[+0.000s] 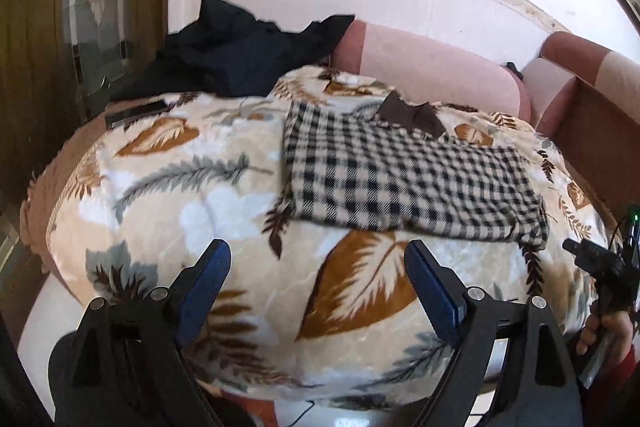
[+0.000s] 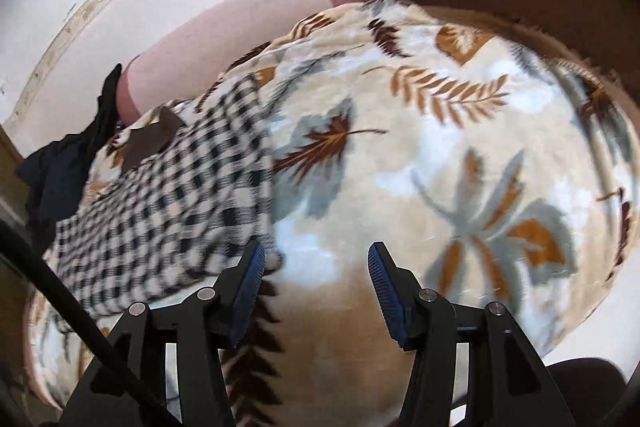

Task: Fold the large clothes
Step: 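Lower the right gripper to the shirt hem and grasp it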

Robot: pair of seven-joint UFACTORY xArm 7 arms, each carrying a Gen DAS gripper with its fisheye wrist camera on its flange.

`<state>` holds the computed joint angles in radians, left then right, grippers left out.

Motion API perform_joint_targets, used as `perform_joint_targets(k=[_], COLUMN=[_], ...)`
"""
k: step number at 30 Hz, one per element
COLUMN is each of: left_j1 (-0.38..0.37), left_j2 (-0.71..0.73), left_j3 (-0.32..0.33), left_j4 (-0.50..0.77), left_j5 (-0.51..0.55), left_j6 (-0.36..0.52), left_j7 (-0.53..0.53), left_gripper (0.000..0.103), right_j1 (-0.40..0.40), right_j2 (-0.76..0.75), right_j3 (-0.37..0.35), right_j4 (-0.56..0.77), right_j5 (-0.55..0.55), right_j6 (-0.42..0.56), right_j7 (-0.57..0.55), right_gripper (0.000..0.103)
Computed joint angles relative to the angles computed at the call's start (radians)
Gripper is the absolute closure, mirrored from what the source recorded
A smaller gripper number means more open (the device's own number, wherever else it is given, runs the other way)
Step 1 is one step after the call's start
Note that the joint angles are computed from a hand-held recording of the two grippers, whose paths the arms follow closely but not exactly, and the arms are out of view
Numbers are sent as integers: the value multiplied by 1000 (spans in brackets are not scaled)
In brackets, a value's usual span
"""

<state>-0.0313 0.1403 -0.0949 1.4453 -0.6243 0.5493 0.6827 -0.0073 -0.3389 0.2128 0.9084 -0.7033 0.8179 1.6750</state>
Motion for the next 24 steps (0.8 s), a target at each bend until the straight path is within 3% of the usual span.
perform_joint_targets(k=[2, 5, 13, 16, 19, 24], left_j1=[5, 6, -5, -13, -19, -49], left_j2=[27, 92, 243, 307, 412, 632], left_j3=[3, -2, -43, -48, -46, -21], left_j4=[28, 96, 236, 309, 457, 788], left_j5=[2, 29, 116, 163, 219, 335], left_j6=[27, 59, 83, 102, 165, 292], left_j7=[-21, -65, -135, -170, -224, -354], left_gripper=[15, 15, 15, 15, 15, 15], right_j1=[8, 14, 5, 11, 29, 57], right_j2=[-8, -35, -36, -3, 70, 167], right_j3=[-7, -38, -41, -63, -74, -91], right_j4=[-15, -65, -72, -91, -67, -28], right_j5=[21, 89, 194, 246, 303, 421], right_j6=[10, -69, -187, -358, -467, -532], right_j7=[-21, -36, -145, -205, -312, -428], right_gripper=[45, 45, 45, 45, 45, 45])
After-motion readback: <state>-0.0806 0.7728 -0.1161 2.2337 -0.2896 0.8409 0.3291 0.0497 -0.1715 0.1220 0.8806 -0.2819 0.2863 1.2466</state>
